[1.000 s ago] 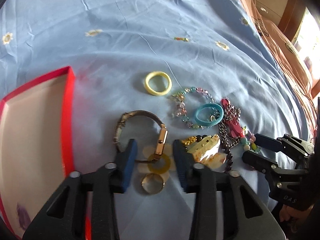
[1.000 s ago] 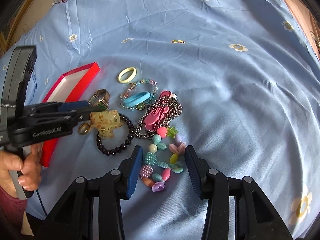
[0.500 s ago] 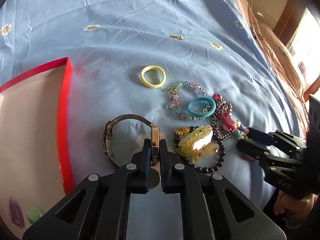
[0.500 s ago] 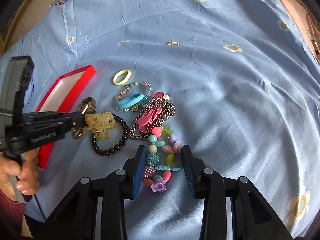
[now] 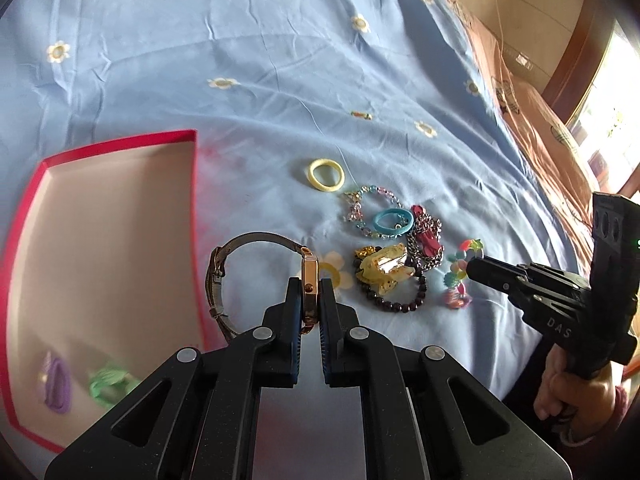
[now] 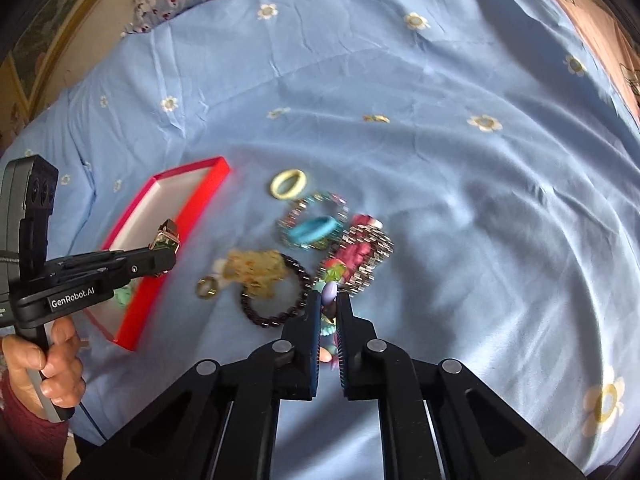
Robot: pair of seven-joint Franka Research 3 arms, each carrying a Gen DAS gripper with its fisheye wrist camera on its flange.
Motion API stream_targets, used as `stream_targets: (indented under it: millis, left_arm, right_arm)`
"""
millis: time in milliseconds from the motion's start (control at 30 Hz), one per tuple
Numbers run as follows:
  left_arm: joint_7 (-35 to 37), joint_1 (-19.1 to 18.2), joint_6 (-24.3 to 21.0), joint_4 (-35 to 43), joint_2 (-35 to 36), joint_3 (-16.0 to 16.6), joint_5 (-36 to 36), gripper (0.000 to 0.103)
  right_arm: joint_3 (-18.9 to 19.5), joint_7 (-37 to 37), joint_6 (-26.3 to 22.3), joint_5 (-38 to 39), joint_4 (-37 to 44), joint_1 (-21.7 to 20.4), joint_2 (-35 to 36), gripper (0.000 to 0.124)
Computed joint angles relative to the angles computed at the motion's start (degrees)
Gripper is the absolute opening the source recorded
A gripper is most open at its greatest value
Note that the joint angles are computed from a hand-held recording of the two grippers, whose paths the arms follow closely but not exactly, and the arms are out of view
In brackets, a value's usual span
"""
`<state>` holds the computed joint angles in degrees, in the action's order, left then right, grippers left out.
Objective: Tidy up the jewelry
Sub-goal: 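Place the gold watch in the lid while right tool drops colorful beaded bracelet there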
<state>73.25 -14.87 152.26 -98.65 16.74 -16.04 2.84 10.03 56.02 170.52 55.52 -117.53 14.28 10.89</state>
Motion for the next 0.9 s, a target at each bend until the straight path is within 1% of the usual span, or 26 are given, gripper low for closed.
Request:
stream_targets:
  millis: [233,433,667,900]
  left_arm:
    - [-1.48,1.23,3.26,-6.84,-5.91,0.88,-0.74,0.007]
    - [-3.8,2.13,4.94,-11.21,-9.81,2.29,0.22,0.006]
    - [-5.96,3.38,5.56,-15.07,-12.88,3.62,1.54,0.006]
    - [-7.61,4.85,5.71,-16.99,-14.19,4.8,2.64,0.006]
  right_arm:
    - [1.41,-4.69,-1.01,3.93,2.62,0.54,-0.37,0.006]
    - [1.97,-7.08,-1.73,4.48,6.17,2.19,0.77,0.006]
    - [3.06,-8.35,-4.5,3.98,11.49,3.49,3.5,0.006]
    - [4.36,-7.91,-8.13,1.79,17.69,4.7,7.48,0.007]
